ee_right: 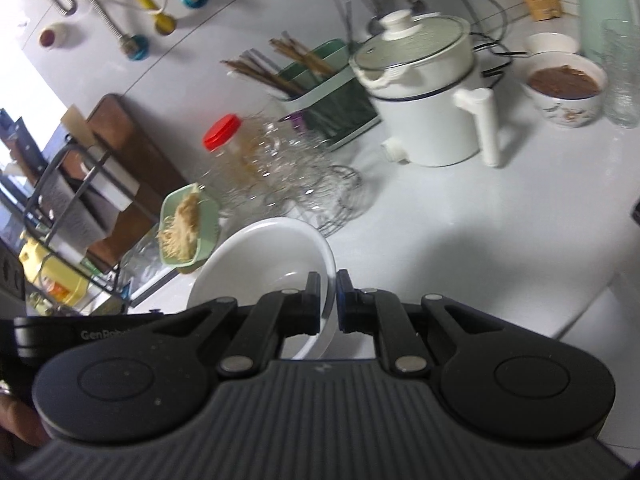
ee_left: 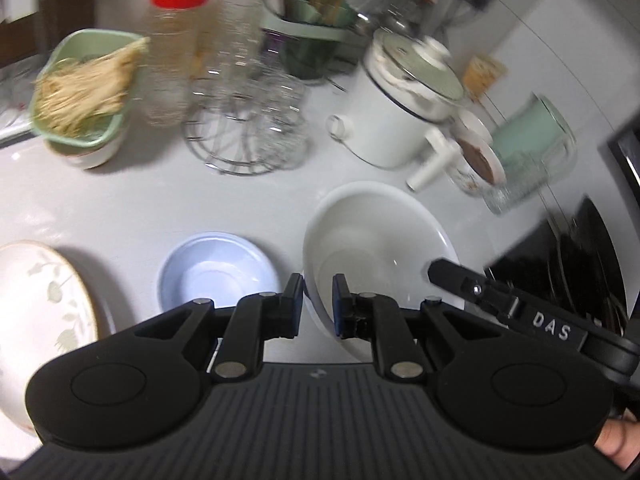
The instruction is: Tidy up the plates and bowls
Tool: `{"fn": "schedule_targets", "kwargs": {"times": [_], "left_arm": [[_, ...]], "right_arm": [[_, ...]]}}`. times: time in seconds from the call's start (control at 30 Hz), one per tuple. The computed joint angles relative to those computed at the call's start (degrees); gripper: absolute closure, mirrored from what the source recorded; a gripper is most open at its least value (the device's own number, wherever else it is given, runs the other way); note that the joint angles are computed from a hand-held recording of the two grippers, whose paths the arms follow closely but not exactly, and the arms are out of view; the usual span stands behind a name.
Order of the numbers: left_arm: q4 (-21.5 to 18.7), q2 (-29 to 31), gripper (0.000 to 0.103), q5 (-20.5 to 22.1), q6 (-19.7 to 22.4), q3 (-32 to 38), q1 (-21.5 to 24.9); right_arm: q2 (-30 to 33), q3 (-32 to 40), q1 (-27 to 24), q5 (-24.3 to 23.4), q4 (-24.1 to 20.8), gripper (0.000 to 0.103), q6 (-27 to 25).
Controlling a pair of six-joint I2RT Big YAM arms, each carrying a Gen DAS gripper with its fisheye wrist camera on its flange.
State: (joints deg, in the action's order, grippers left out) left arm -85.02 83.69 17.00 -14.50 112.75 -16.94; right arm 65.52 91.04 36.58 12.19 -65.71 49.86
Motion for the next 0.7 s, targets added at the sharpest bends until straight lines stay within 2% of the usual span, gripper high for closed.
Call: {"fn": "schedule_targets", "kwargs": {"times": [0.2, 0.37, 0.47, 0.57, 0.7], "left_arm": [[1.55, -1.15, 0.087, -3.69, -2.29, -3.18, 1.9], [3.36, -2.75, 0.087, -3.09, -4.33, -8.97, 3.72], [6.08, -4.02, 0.087, -4.66, -5.4, -12.74, 4.5], [7.59, -3.92, 0.087, -5.85, -5.92, -14.28, 5.58], [9.21, -3.3, 0.087, -5.14, -6.22, -15.61, 7.17]], "right_arm": [[2.92, 0.66, -0.34, -5.67, 2.85, 0.091, -1.32], [6.33, 2.15, -0.33, -7.9, 1.41, 0.091, -3.91], [8.39, 2.53, -0.33, -9.43, 0.49, 0.091, -4.5], [10.85, 3.34, 0.08, -10.1, -0.32, 0.091, -5.27], [13.35, 4.3, 0.49, -10.2, -0.54, 0.091, -5.44]]}}
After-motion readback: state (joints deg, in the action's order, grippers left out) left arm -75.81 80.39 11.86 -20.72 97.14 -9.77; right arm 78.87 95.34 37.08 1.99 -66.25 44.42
